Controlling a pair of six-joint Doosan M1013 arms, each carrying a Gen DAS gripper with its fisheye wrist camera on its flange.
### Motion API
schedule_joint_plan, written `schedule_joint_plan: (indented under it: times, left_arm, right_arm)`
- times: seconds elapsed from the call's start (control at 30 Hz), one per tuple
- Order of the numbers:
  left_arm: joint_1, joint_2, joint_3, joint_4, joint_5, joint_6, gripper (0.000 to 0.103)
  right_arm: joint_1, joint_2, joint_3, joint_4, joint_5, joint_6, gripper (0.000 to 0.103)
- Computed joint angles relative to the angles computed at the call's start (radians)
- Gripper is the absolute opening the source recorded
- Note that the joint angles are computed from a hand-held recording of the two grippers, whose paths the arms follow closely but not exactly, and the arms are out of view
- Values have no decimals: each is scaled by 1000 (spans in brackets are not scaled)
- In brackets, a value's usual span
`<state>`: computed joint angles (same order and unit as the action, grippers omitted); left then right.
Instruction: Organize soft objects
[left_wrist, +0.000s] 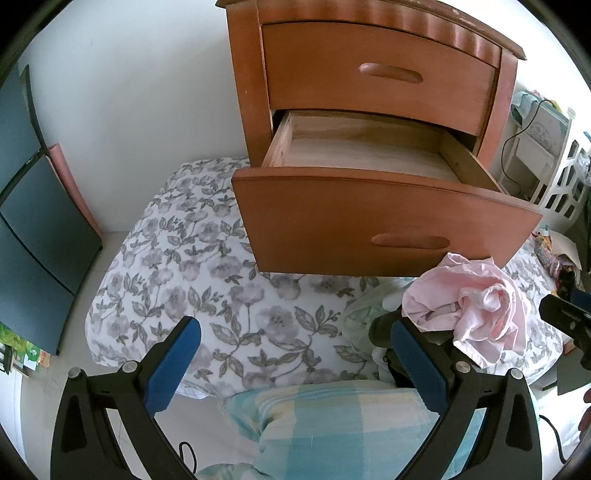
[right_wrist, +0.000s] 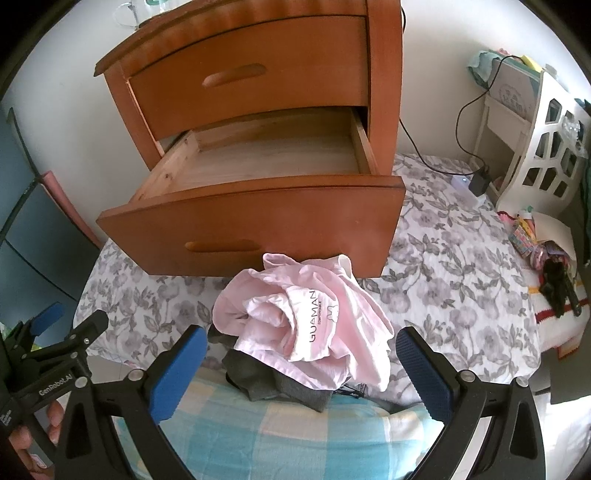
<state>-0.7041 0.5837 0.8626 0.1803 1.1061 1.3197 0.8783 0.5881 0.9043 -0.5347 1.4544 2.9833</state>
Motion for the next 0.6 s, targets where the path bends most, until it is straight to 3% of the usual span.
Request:
schedule_joint_plan:
  times: [0.6]
  left_arm:
    - [1, -3, 7, 0, -4, -3, 103]
  right_arm:
    - [2, -5, 4, -10, 11, 10, 103]
